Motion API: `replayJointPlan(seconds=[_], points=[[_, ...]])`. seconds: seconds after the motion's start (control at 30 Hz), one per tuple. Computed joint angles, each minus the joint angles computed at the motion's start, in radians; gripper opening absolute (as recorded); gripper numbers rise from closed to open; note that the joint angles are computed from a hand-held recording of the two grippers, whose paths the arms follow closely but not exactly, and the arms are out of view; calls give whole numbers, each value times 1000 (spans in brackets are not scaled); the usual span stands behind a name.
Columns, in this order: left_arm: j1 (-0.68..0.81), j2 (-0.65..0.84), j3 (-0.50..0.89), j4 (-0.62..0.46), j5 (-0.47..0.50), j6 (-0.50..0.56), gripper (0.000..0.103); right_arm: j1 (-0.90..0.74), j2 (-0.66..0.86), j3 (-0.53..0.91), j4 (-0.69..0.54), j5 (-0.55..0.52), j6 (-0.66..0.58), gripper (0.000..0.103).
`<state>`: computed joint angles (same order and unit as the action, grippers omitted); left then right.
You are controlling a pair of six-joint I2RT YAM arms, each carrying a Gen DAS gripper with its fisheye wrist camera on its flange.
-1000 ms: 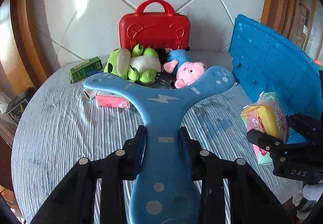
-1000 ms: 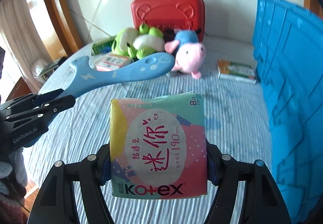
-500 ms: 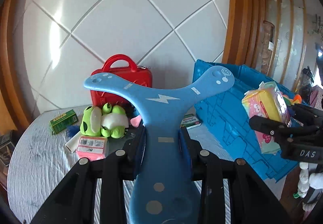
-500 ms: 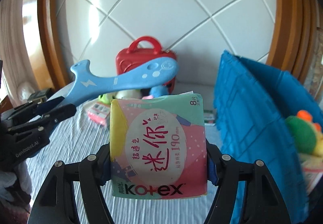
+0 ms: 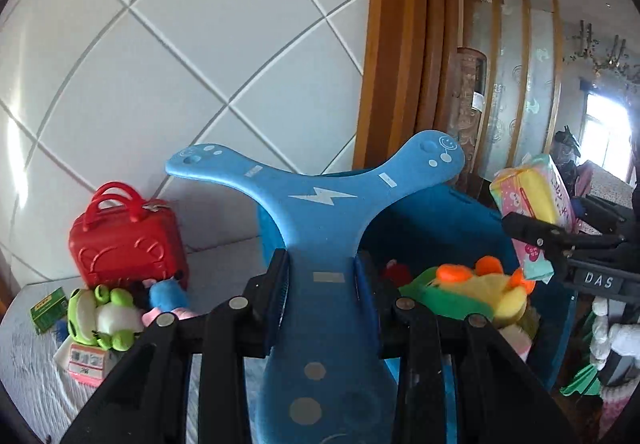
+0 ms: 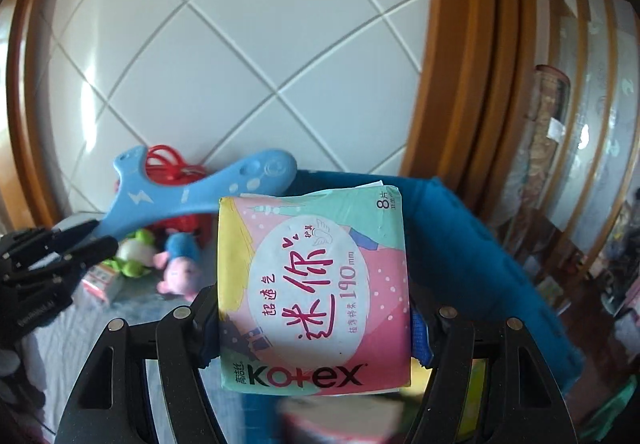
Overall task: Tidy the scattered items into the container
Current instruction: 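Carry the boomerang with the left tool while the right tool carries the Kotex pack into the crate, then open the left tool over the crate while the right tool releases the Kotex pack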
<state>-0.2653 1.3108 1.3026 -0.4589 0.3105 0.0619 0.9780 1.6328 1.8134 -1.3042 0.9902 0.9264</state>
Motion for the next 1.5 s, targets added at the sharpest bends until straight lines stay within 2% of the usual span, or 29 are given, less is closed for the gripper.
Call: replayJointPlan(seconds=[0.07, 0.17, 0.3, 0.43, 0.5, 0.6, 0.67, 0.73, 0.83, 0.9, 1.07, 1.13, 1.17, 1.23, 1.27, 1.33, 1.5], points=[[-122, 110, 134, -37, -76, -76, 33, -80, -132, -130, 92, -44, -111, 71], [-256, 320, 382, -141, -178, -177, 33, -268, -300, -303, 247, -180, -323, 71], [-365, 605, 730, -375, -224, -250, 33, -540, -417, -436, 346, -421, -557, 71], [-440, 817, 995, -552, -359, -260, 33, -713, -455, -564, 413, -607, -668, 71], [-451, 924, 1139, -636, -378, -295, 33, -777, -456, -619, 440, -676, -713, 71], [-447, 1005, 1212, -678, -391, -340, 33, -855, -458, -690, 482, -754, -751, 71], [-436, 1019, 1200, -677, -391, -352, 33, -900, -434, -706, 496, -794, -760, 71], [-433, 970, 1086, -600, -412, -350, 34, -908, -441, -701, 503, -831, -747, 71], [-431, 894, 917, -473, -445, -342, 35, -883, -452, -718, 523, -785, -762, 71], [-425, 889, 897, -455, -455, -330, 38, -876, -450, -722, 527, -773, -758, 71], [-448, 863, 865, -402, -526, -285, 39, -938, -434, -717, 526, -818, -752, 71], [-452, 839, 844, -366, -553, -277, 48, -940, -434, -716, 525, -810, -752, 72], [-454, 816, 810, -330, -564, -276, 51, -939, -436, -715, 527, -805, -754, 75], [-455, 778, 753, -268, -595, -278, 65, -931, -444, -719, 533, -784, -747, 89], [-455, 766, 736, -248, -605, -282, 67, -934, -445, -718, 536, -787, -747, 100], [-450, 766, 743, -249, -605, -292, 72, -939, -448, -718, 536, -783, -741, 102], [-448, 797, 802, -306, -607, -293, 72, -938, -453, -720, 538, -774, -736, 103]])
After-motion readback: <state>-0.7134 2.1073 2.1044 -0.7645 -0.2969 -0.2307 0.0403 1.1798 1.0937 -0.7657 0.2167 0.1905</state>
